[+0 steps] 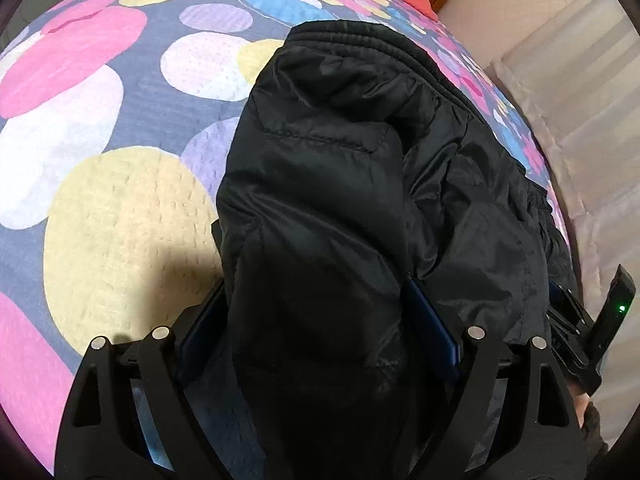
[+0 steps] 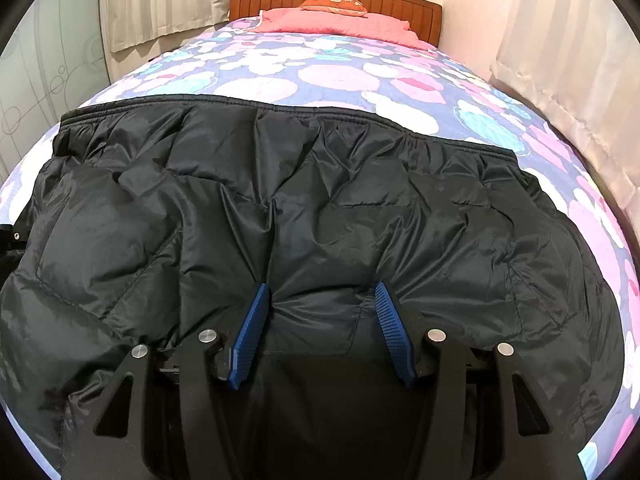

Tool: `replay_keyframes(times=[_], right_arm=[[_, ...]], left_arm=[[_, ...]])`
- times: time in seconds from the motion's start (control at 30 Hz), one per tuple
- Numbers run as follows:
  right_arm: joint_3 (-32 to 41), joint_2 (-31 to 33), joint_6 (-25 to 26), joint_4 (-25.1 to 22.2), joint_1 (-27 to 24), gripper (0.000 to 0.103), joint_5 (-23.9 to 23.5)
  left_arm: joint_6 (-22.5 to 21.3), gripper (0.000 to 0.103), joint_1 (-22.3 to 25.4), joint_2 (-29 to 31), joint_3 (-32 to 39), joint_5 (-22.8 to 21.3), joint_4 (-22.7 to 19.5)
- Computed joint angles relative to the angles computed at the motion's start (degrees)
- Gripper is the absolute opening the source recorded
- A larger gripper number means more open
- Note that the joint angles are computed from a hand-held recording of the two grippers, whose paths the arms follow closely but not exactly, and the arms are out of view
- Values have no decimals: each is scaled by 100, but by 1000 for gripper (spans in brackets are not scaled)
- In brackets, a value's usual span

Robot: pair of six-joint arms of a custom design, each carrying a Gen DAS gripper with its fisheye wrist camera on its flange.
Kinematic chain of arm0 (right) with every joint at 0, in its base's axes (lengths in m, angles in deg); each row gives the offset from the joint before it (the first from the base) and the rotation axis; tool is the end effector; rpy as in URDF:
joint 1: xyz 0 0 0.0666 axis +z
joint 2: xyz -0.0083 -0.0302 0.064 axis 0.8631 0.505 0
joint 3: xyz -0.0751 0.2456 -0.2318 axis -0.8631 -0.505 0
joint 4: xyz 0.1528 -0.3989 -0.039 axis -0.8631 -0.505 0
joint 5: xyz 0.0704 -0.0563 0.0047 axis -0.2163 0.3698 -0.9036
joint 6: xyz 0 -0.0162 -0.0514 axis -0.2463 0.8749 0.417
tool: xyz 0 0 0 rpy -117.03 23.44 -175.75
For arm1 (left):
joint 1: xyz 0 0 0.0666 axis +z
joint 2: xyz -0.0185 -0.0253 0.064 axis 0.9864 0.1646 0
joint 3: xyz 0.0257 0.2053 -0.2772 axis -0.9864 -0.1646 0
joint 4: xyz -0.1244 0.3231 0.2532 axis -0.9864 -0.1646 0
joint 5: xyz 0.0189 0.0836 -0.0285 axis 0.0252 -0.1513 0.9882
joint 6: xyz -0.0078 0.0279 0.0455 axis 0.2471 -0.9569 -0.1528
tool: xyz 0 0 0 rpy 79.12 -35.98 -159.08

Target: Fold large clothes

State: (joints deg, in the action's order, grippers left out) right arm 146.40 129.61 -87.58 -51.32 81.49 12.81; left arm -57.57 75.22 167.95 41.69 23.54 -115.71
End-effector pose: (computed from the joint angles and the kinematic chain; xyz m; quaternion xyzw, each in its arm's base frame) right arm 0.4427 0.1599 0.4635 0.1234 0.9345 -0.0861 0.3225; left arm 0.5930 -0.0725 0.4673 0.1252 0.9483 -0.2433 0.1607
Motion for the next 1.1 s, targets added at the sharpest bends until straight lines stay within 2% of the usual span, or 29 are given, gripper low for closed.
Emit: replay_keyframes(times=[0.13, 0.2, 0.23, 0.27, 0.33, 0.43, 0.57, 0.63, 0.73, 0.87, 1.0, 1.1], right_arm=[[-6, -2, 7, 10, 2, 55, 23], [1, -7, 8, 7, -4, 55, 12], [11, -5, 1, 5, -1, 55, 11], [8, -4, 4, 0, -1, 55, 13], [-1, -9, 2, 13, 6, 55, 21], [4, -9, 3, 6, 4, 55, 20], [24, -2, 7, 1, 21, 55, 42], [40, 6, 1, 9, 23, 55, 25], [50, -1, 14, 33, 7, 55, -17], [10, -36, 77, 118, -50, 56, -98], [-6, -164, 192, 181, -173, 55, -340], [-166, -489, 158, 247, -324, 55, -433]], left_arm=[[102, 86, 2, -84, -116, 69, 109], [117, 74, -5, -111, -131, 249, 60], [157, 61, 0, -88, -111, 447, -7], [225, 54, 14, -60, -102, 617, -72], [329, 50, 7, -64, -134, 690, -40], [405, 35, -26, -152, -214, 722, 19], [523, 25, -148, -344, -262, 431, 142], [613, 23, -202, -496, -288, 361, 242], [847, 21, -238, -687, -245, 501, 336], [1021, 18, -437, -798, 121, 634, 238], [1020, 18, -834, -719, 687, 260, -99], [1112, 18, -1206, -618, 1122, -96, -264]])
